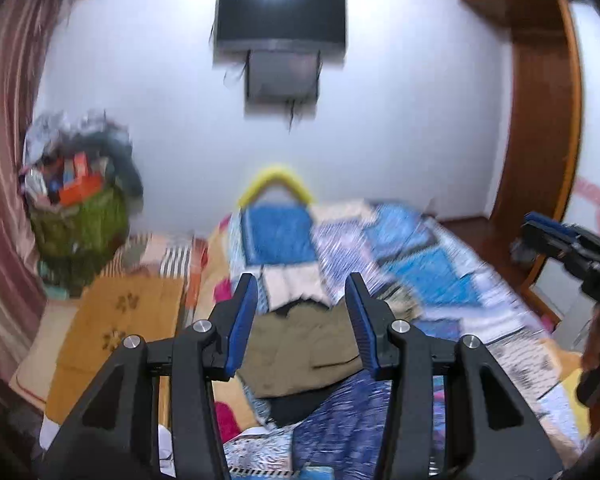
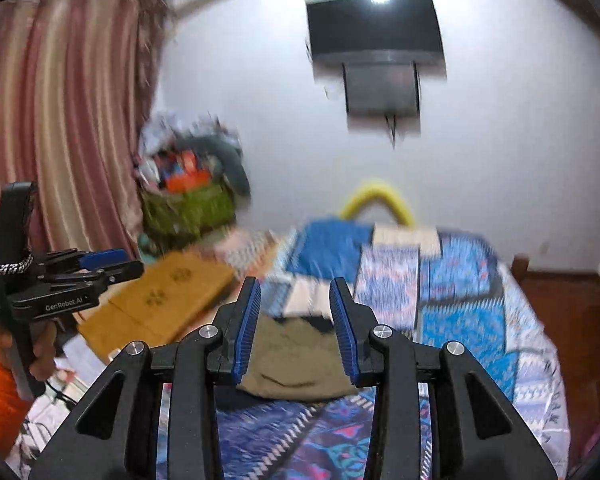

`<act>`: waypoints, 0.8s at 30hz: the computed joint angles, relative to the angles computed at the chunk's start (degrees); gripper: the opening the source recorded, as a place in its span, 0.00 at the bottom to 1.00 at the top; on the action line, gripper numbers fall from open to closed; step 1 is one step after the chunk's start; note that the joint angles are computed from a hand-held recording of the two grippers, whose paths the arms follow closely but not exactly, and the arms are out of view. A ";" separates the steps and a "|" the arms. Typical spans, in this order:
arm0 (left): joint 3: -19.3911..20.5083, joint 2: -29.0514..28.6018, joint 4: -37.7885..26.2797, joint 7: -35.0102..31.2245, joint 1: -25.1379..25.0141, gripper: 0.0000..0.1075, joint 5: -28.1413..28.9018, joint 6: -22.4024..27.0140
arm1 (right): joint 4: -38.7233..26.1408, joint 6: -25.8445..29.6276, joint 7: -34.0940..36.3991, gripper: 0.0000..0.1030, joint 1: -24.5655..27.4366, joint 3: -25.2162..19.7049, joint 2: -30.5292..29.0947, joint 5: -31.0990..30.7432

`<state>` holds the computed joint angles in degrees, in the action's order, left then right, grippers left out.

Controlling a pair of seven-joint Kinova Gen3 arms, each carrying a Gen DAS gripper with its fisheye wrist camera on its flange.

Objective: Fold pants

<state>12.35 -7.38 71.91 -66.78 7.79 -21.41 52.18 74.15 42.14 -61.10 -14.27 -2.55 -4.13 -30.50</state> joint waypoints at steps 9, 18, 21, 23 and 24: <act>10.66 -13.59 7.64 7.41 -6.03 0.56 -5.45 -2.25 | 12.01 -8.23 4.29 0.44 -7.77 3.14 -13.49 -5.29; 11.39 -19.47 12.01 6.10 -11.98 0.95 1.48 -5.14 | 18.31 -16.39 -6.87 1.00 -6.40 -1.84 -18.41 3.66; 10.95 -20.50 12.75 4.65 -13.26 0.95 3.87 -5.75 | 18.06 -16.67 -10.75 1.00 -4.85 -3.70 -18.36 6.96; 10.98 -20.93 13.00 3.64 -14.21 0.95 5.27 -5.70 | 17.89 -16.44 -13.04 1.00 -4.41 -4.45 -18.25 8.85; 11.10 -21.13 13.08 3.24 -14.58 0.95 5.94 -5.57 | 18.23 -16.59 -13.78 1.00 -4.64 -4.43 -18.43 9.63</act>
<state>23.45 -28.51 84.98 -63.54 -6.78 -15.46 46.61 92.37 25.55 -74.88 -18.91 -6.99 -22.56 -20.87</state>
